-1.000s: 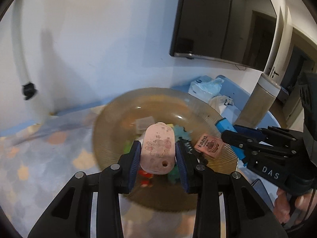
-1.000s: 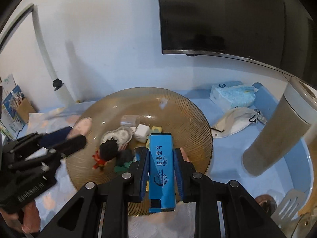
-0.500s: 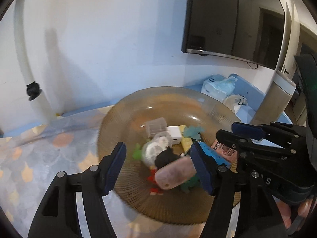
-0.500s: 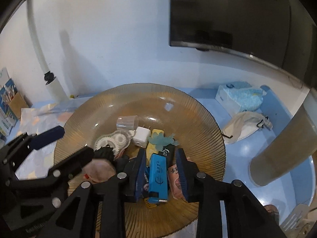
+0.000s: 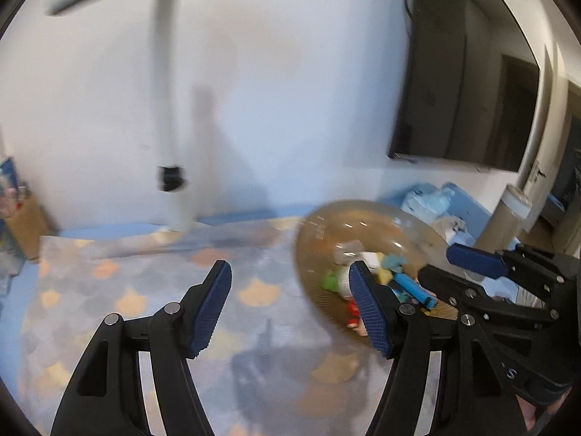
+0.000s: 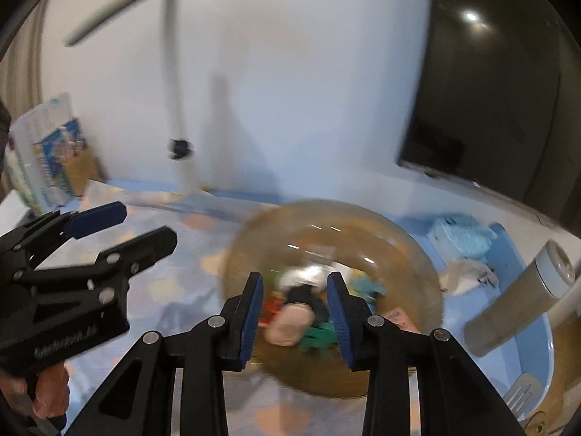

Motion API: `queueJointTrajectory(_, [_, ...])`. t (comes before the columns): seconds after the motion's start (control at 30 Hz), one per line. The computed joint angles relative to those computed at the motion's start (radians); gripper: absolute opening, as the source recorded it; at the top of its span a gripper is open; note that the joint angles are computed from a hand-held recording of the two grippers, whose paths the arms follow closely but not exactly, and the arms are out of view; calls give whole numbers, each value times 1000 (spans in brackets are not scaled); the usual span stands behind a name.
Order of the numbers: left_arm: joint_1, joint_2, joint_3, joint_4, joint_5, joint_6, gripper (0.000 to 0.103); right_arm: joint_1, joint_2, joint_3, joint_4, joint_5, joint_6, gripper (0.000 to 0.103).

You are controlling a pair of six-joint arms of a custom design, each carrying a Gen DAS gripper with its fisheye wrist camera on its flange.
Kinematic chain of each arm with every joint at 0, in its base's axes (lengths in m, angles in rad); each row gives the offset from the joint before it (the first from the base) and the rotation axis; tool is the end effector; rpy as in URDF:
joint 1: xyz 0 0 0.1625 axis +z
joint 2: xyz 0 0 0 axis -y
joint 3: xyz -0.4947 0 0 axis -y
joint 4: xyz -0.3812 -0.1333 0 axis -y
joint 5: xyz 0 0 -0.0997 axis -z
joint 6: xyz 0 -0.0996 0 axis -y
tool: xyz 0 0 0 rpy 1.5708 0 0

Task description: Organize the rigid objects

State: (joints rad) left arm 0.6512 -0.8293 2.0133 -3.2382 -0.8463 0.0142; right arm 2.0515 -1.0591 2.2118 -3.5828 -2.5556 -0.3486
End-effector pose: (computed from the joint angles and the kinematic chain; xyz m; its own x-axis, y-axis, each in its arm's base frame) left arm -0.3571 -0.5227 0.1546 -0.6888 0.4164 -0.5934 0.7141 0.5308 -0.4564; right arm 0.2776 -0.4235 0.2850 -0.6320 0.0878 0.7700 -0.5509 0.6479 -0.5260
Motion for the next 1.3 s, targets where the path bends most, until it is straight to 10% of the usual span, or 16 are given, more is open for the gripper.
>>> queueJointTrajectory(0.1, [-15, -69, 47, -17, 48, -6, 65, 56, 22, -8, -5, 39, 13, 55])
queueJointTrajectory(0.47, [19, -147, 315, -245, 250, -66, 82, 94, 260, 36, -234, 67, -62, 70])
queueJointTrajectory(0.77, [139, -52, 376, -411, 155, -86, 82, -38, 380, 106, -433, 136, -8, 70])
queueJointTrajectory(1.3, [154, -72, 380, -351, 166, -181, 85, -22, 428, 77, -471, 52, -72, 87])
